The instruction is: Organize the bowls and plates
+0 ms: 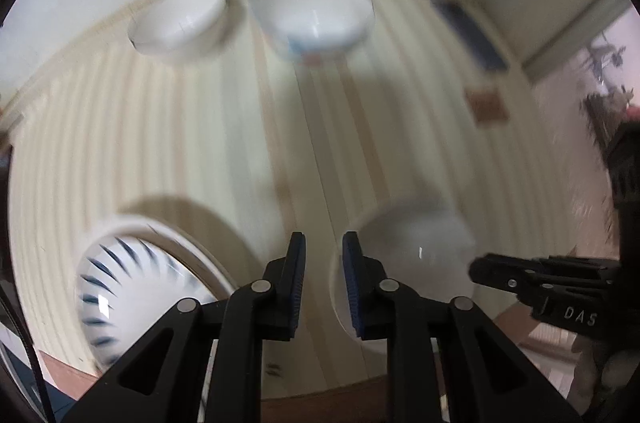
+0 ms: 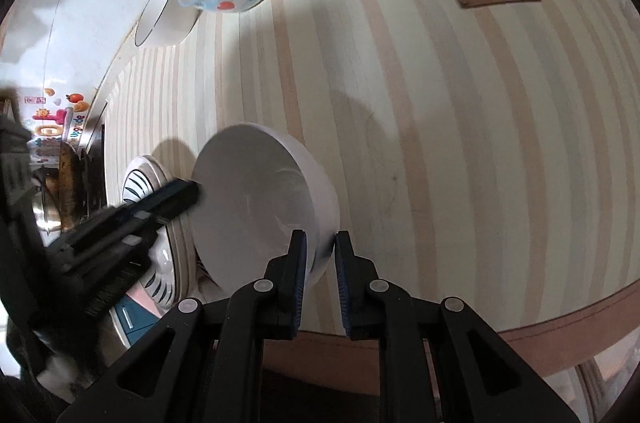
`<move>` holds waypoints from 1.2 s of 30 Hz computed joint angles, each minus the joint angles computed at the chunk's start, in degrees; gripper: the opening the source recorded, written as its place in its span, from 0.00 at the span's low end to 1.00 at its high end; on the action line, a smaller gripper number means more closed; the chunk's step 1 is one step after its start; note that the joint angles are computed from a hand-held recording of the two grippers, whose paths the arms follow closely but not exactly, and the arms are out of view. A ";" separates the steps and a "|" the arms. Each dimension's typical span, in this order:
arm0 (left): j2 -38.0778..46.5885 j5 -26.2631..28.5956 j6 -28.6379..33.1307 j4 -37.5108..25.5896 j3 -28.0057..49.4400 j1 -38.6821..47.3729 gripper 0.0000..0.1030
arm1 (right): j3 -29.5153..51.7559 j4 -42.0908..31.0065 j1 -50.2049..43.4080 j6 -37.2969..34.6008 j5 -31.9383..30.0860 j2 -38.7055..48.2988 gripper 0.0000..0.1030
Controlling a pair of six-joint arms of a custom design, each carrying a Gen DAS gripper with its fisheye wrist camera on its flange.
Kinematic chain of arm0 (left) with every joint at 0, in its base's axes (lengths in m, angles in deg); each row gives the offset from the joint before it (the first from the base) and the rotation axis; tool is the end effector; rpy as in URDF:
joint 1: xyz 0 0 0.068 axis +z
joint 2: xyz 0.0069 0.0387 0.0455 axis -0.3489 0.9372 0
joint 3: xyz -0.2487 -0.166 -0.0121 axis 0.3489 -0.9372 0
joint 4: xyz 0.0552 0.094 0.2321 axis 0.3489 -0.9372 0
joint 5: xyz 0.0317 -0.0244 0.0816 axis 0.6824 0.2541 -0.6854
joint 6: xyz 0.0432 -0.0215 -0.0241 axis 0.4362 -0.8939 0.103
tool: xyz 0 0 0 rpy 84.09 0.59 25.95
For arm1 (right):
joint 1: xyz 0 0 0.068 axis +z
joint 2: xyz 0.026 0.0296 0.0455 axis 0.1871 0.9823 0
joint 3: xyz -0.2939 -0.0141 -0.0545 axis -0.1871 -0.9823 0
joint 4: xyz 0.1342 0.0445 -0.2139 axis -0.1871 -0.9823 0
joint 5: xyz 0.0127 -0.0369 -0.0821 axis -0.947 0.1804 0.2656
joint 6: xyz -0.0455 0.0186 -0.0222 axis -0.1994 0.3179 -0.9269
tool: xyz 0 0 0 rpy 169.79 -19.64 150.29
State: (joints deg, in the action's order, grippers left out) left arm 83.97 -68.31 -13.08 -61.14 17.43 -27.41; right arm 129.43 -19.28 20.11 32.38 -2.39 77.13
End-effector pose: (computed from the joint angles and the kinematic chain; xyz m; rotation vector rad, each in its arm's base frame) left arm 0.2382 -0.0376 0.3093 0.9515 2.7670 -0.2950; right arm 0.1763 0.0403 0.2444 0.9840 2.8010 0.6454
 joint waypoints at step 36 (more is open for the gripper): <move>38.14 -0.52 -16.29 -0.12 40.14 -7.33 0.10 | 33.53 12.74 -14.34 -12.36 2.42 42.28 0.14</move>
State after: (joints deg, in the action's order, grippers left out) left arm 122.11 -68.83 -29.37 -61.26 57.57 -34.74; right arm 162.96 -6.55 5.77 20.01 0.02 119.41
